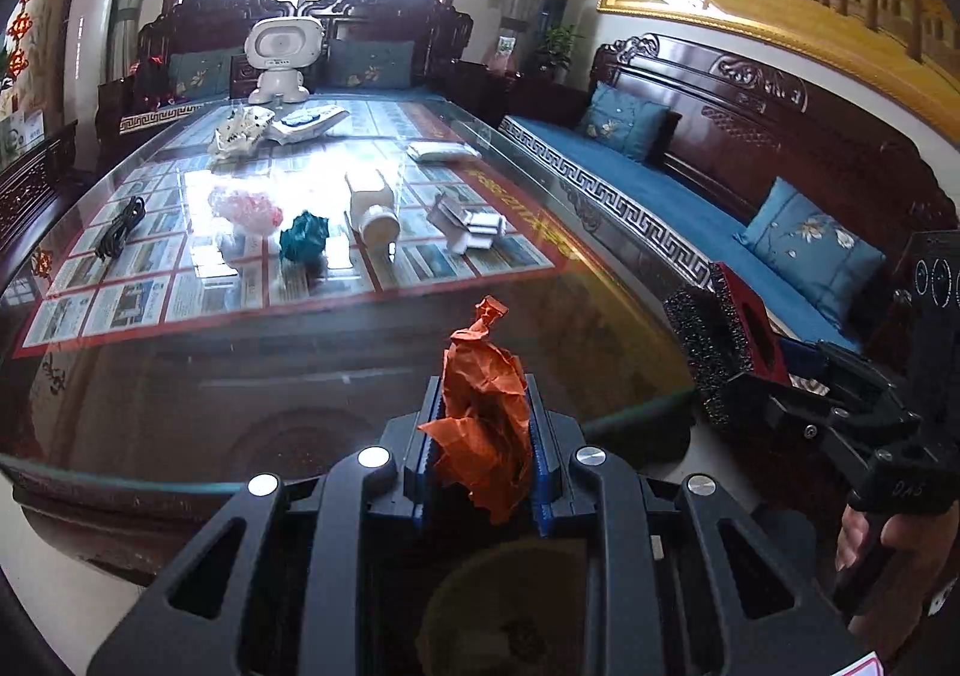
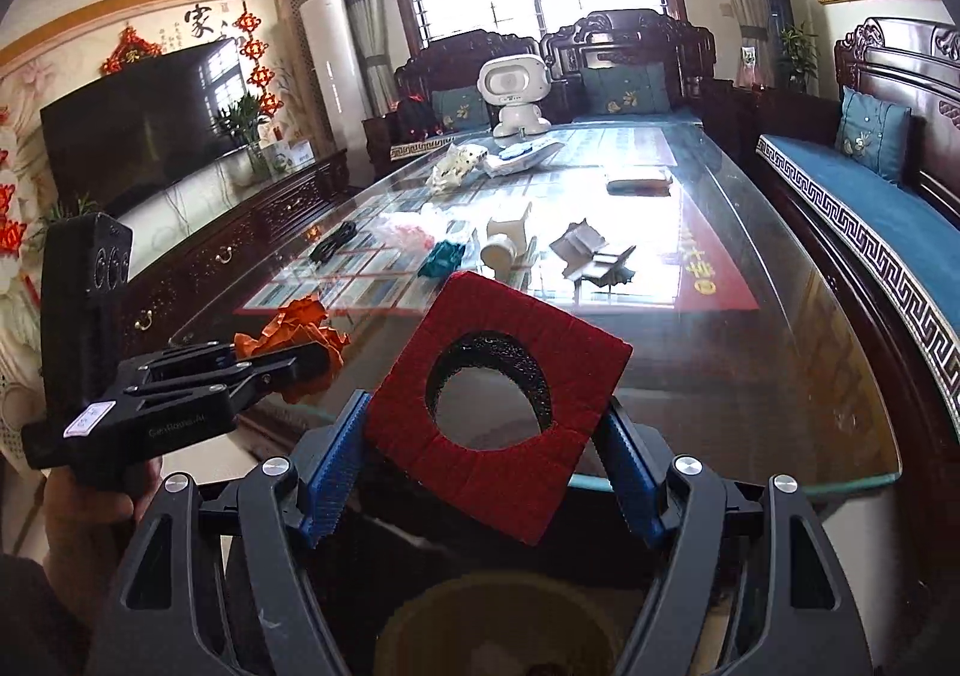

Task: Collect trash
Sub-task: 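Carry both items over the yellow bin while opening the right tool to drop the cushion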

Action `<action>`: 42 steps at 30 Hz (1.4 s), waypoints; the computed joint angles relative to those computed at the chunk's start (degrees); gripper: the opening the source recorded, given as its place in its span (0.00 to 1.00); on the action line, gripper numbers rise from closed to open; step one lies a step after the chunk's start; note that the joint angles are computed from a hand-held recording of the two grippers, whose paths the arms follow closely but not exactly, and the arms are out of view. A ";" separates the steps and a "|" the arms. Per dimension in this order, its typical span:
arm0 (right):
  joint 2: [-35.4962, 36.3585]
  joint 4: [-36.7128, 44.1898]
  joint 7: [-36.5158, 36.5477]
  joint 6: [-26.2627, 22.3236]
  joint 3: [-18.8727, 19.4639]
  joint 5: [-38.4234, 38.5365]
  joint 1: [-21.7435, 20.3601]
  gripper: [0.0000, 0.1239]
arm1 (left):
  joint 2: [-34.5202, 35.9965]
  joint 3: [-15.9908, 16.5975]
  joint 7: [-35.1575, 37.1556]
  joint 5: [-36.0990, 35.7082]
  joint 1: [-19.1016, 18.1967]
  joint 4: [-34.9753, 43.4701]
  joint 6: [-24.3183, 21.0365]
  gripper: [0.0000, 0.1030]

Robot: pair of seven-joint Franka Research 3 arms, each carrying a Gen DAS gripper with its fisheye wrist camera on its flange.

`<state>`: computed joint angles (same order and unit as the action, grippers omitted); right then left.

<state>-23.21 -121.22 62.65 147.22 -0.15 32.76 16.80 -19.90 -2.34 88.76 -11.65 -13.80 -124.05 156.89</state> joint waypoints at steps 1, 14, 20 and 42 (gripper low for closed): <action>-1.09 -1.21 0.08 -0.14 0.14 -0.25 -0.10 0.57 | -1.04 0.03 0.40 -0.46 -0.48 -1.31 -0.04 0.25; -13.47 -16.95 4.22 -6.42 1.19 -2.82 -1.05 0.57 | -8.53 0.52 0.16 -3.17 -5.89 -15.48 -3.16 0.25; -15.32 -20.40 6.85 -5.06 1.46 -3.25 -0.84 0.57 | -10.83 0.89 0.30 -3.52 -7.20 -19.50 -2.30 0.25; -18.22 -24.14 8.74 -5.29 -0.02 -3.49 0.28 0.63 | -12.45 0.95 -0.87 -2.72 -9.60 -21.26 -3.06 0.25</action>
<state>-41.43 -145.36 71.39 141.93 -0.16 29.27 17.09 -32.35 -1.38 87.89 -14.37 -23.40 -145.31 153.83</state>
